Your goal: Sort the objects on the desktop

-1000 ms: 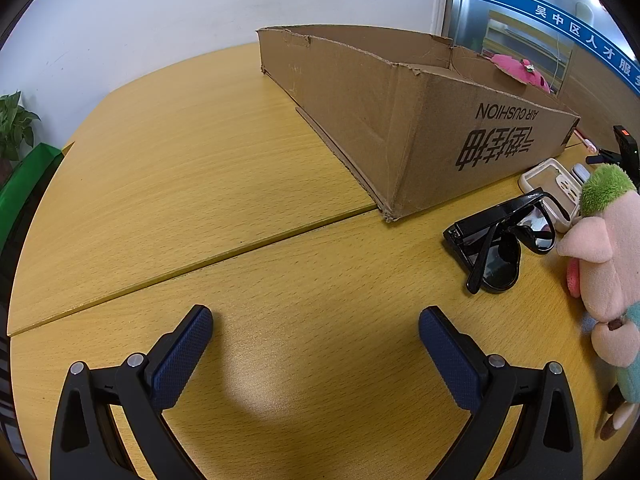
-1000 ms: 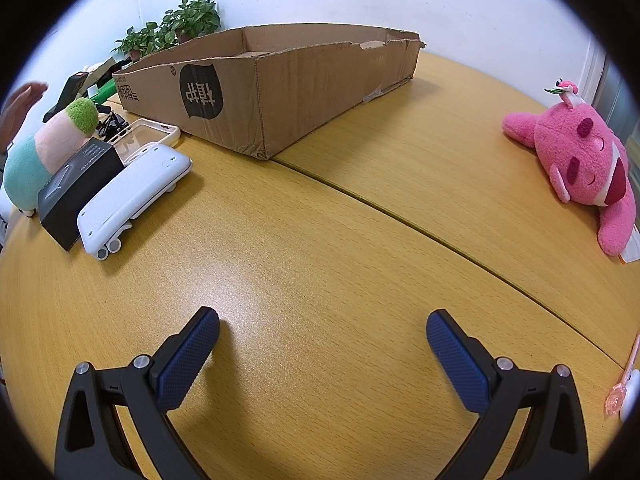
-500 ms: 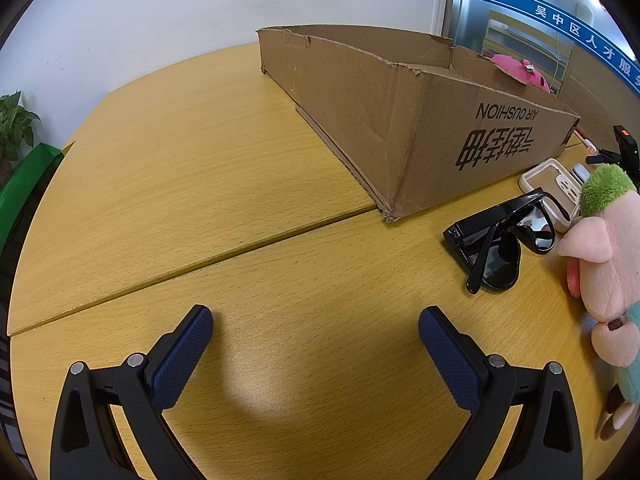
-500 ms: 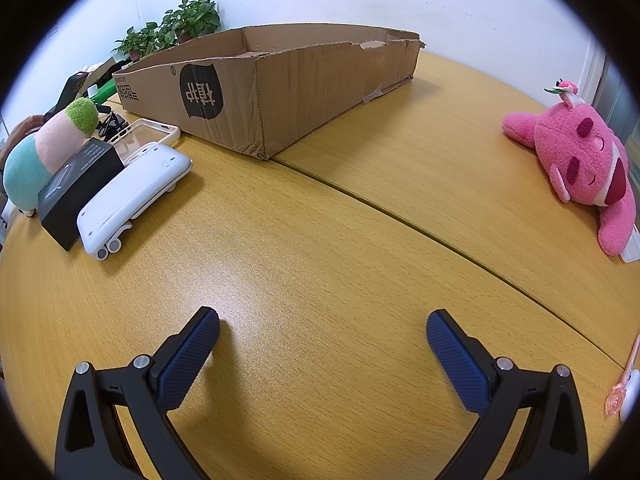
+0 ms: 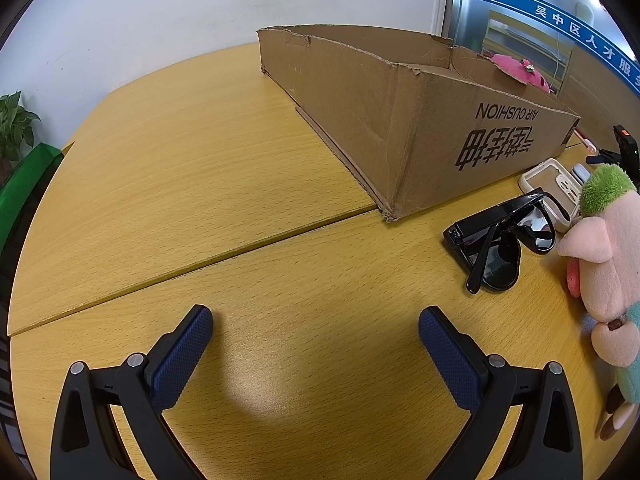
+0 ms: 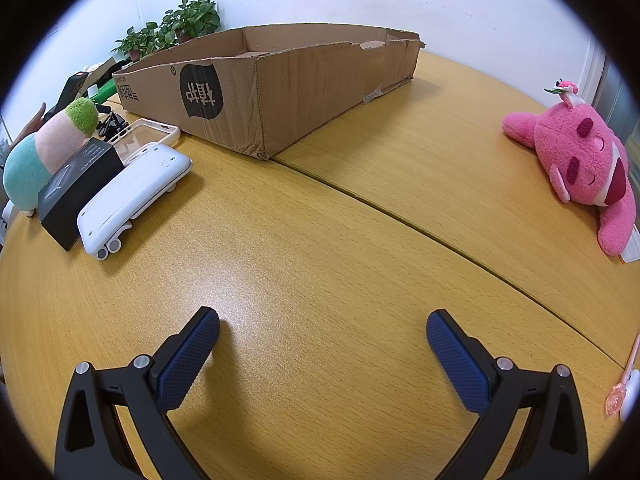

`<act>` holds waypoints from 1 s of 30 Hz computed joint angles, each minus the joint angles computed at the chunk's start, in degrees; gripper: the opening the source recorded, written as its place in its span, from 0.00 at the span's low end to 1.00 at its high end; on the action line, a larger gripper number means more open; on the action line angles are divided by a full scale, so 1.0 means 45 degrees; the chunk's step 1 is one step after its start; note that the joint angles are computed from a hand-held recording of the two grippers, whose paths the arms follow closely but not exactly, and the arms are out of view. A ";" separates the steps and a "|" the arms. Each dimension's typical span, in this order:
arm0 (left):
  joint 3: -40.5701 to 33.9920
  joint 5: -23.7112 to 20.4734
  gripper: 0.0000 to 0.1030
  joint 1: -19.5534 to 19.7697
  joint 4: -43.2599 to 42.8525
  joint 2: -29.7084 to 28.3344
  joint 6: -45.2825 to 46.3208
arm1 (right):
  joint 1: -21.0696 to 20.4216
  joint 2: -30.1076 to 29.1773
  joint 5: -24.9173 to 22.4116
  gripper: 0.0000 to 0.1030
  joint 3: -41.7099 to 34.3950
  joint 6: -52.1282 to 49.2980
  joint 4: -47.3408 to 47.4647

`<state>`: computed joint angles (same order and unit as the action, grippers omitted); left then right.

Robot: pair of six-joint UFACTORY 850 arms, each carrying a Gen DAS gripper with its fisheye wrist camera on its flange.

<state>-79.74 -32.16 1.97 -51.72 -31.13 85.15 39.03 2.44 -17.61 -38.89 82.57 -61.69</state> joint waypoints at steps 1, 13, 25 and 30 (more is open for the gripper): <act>0.0021 0.0014 1.00 -0.0004 -0.0025 0.0003 0.0027 | -0.0019 -0.0028 0.0019 1.00 -0.0009 0.0041 -0.0054; 0.0502 0.0603 1.00 -0.0235 -0.0431 0.0168 -0.0026 | -0.0011 -0.0027 0.0015 1.00 -0.0003 0.0068 -0.0074; 0.0503 0.0690 1.00 -0.0246 -0.0491 0.0121 -0.0032 | 0.0102 -0.0048 -0.0231 1.00 -0.0062 0.0318 -0.0068; 0.1021 0.1472 1.00 -0.0364 -0.0621 0.0488 -0.0602 | 0.0207 -0.0535 -0.0721 1.00 -0.0315 0.1852 -0.0732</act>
